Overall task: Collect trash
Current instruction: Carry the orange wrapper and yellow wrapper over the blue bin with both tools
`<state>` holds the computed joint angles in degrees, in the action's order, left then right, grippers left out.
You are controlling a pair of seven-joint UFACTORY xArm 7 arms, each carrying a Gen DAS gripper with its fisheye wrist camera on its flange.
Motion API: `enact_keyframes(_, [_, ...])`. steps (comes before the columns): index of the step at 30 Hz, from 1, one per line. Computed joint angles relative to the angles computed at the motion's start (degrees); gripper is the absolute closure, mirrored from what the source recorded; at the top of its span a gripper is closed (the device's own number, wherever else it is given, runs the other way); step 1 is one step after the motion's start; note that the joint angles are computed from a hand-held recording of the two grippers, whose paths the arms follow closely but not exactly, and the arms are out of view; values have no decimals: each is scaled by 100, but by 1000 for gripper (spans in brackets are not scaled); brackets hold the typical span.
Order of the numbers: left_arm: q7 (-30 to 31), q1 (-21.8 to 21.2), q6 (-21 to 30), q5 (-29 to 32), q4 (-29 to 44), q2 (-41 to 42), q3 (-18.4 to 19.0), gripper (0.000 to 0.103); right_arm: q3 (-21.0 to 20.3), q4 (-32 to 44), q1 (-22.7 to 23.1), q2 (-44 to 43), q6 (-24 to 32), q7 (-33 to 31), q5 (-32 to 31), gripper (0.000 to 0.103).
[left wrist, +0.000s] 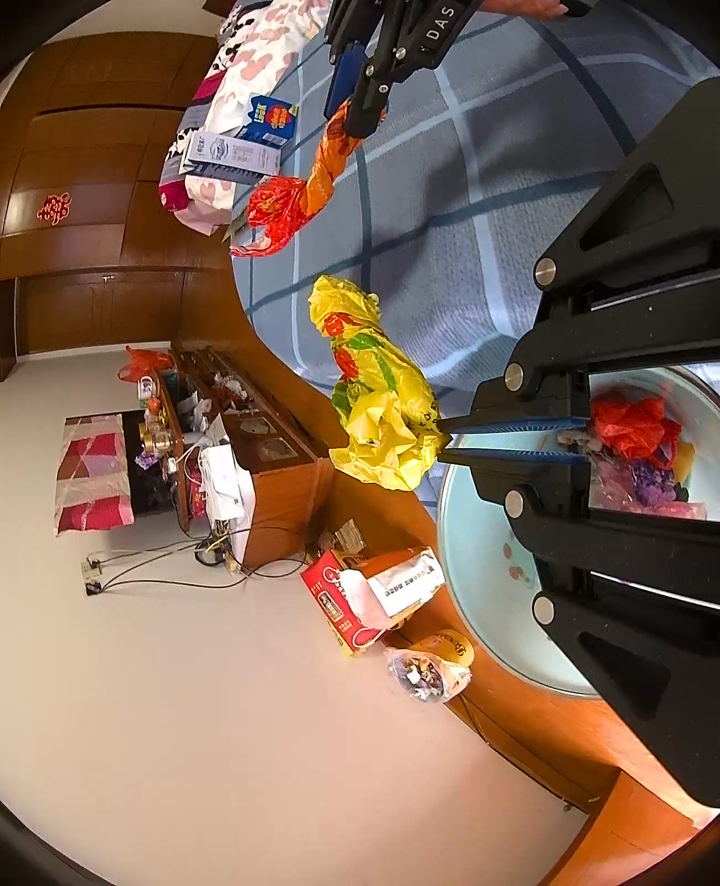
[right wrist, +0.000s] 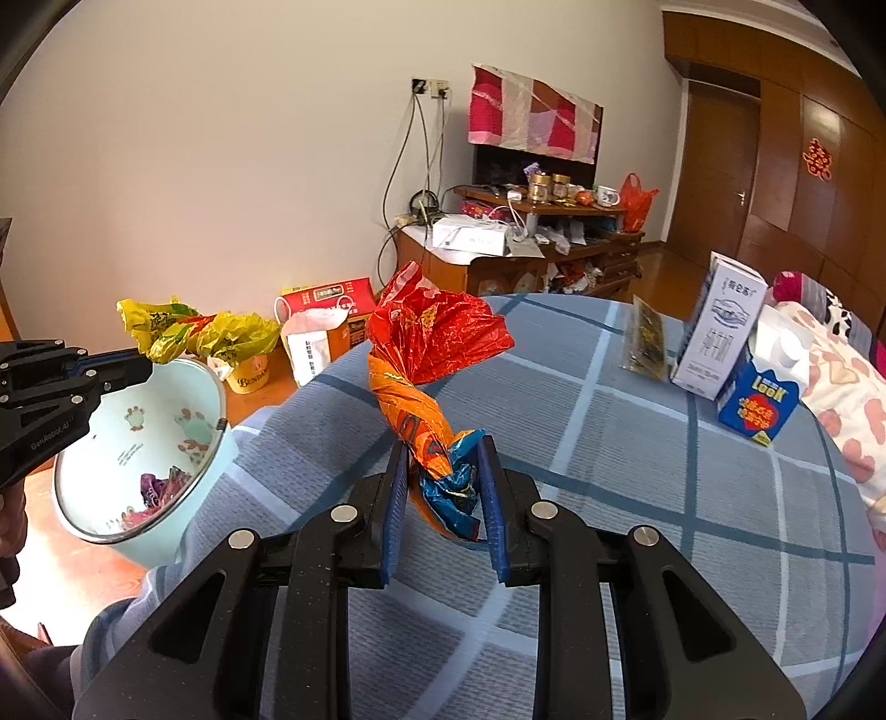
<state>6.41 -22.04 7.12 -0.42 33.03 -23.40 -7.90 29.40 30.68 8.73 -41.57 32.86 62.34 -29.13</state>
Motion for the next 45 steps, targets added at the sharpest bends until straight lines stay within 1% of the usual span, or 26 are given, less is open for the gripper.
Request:
enact_keyframes(8, [73, 74, 13, -29, -160, -159, 143, 98, 151, 221, -58, 284, -90, 101, -147, 77])
enact_keyframes(13, [54, 196, 17, -16, -258, -261, 150, 98, 233, 372, -77, 513, -162, 205, -291, 77])
enact_keyframes(22, [109, 262, 82, -77, -406, -456, 291, 98, 317, 661, -19, 883, -175, 401, -593, 77])
enact_keyframes(36, [153, 412, 154, -125, -565, -722, 421, 98, 303, 1075, 254, 1383, -36, 655, -1066, 77])
enact_keyframes(45, [162, 540, 177, -137, -634, -857, 447, 98, 209, 1302, 510, 1687, 73, 849, -1412, 77])
